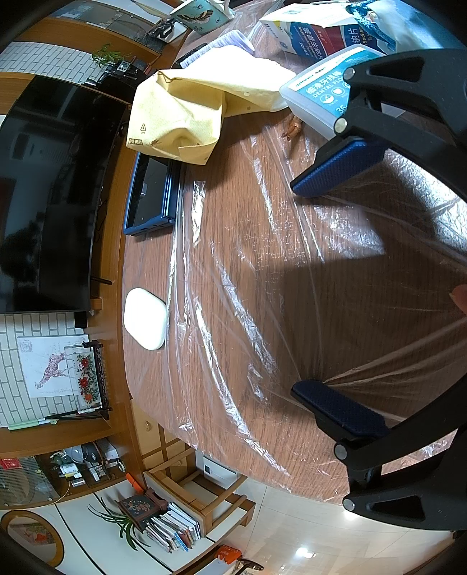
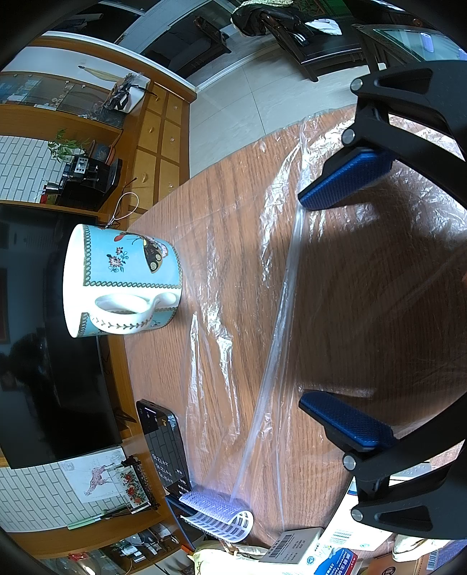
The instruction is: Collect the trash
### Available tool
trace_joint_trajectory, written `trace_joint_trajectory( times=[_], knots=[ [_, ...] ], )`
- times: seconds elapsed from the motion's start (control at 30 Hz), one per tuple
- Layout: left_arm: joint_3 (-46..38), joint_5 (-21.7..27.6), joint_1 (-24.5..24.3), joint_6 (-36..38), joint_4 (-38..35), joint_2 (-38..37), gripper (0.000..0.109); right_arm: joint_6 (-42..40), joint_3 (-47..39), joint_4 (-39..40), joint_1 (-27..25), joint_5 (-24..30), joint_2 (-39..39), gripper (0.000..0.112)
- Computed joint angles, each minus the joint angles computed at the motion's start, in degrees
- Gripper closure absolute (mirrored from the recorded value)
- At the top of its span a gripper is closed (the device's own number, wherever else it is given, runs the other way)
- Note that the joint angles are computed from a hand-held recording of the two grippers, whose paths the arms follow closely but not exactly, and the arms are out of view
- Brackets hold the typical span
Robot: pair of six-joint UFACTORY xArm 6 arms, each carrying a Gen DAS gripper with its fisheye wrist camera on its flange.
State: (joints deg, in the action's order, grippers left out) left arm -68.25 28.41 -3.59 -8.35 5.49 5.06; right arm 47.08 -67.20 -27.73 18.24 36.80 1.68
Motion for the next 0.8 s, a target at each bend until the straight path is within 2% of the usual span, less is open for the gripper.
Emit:
trace_joint_trajectory(
  times=[0.57, 0.67, 0.8],
  knots=[
    [0.0, 0.0, 0.0, 0.4, -0.1, 0.0, 0.007, -0.5, -0.2, 0.7, 0.1, 0.4, 0.0, 0.013],
    [-1.3, 3.1, 0.5, 0.5, -0.7, 0.1, 0.007, -1.4, -0.9, 2.6, 0.1, 1.3, -0.4, 0.013],
    [-0.5, 3.6, 2.0, 4.2, -10.1, -3.1, 0.007, -0.2, -0.2, 0.6, 0.5, 0.7, -3.7, 0.013]
  ],
)
